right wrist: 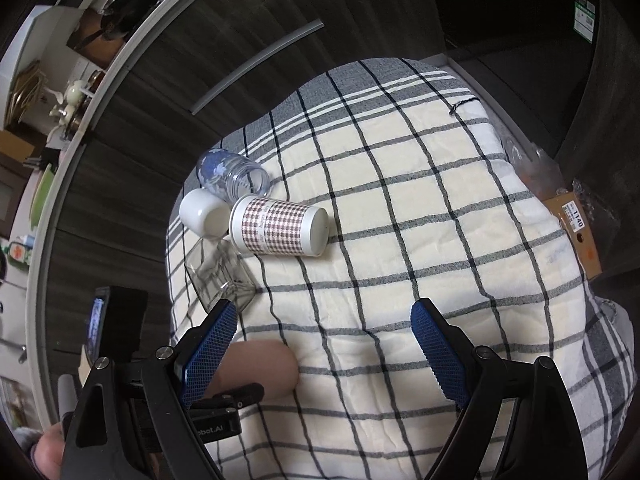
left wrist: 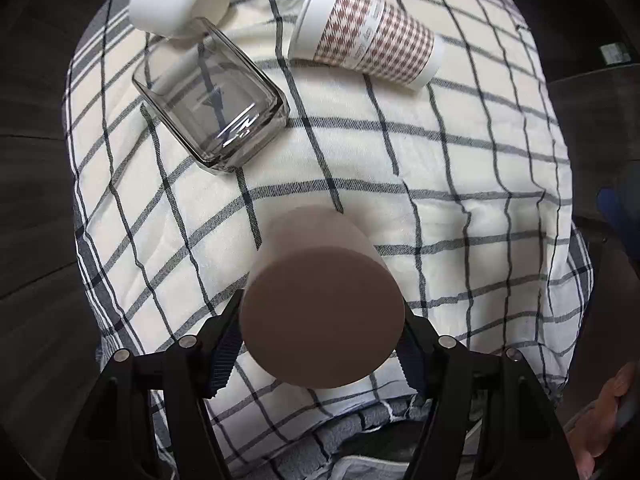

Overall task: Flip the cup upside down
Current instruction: 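Rotate the pink cup with the left gripper, rim down, and lower it, then open the left gripper and withdraw from the upside-down pink cup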

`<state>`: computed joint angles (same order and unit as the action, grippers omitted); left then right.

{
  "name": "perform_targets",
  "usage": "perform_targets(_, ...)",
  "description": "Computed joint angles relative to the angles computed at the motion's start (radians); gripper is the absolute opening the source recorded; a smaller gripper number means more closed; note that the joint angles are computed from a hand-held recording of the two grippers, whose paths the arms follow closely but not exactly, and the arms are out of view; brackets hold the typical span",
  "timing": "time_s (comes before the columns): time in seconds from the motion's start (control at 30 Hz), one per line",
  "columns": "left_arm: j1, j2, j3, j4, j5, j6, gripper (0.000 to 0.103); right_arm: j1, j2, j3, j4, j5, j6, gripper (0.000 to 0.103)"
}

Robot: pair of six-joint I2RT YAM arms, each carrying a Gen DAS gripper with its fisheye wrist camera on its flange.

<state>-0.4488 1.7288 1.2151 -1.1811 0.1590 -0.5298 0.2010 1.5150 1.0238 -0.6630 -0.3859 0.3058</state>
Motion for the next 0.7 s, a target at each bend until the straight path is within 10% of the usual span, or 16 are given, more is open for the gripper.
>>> perform_targets(0.7, -0.228, -0.528, -0.24, 0.035, -0.378, -0.342, 0.087, 0.112, -0.362, -0.14, -0.062, 0.122, -0.044, 0.089)
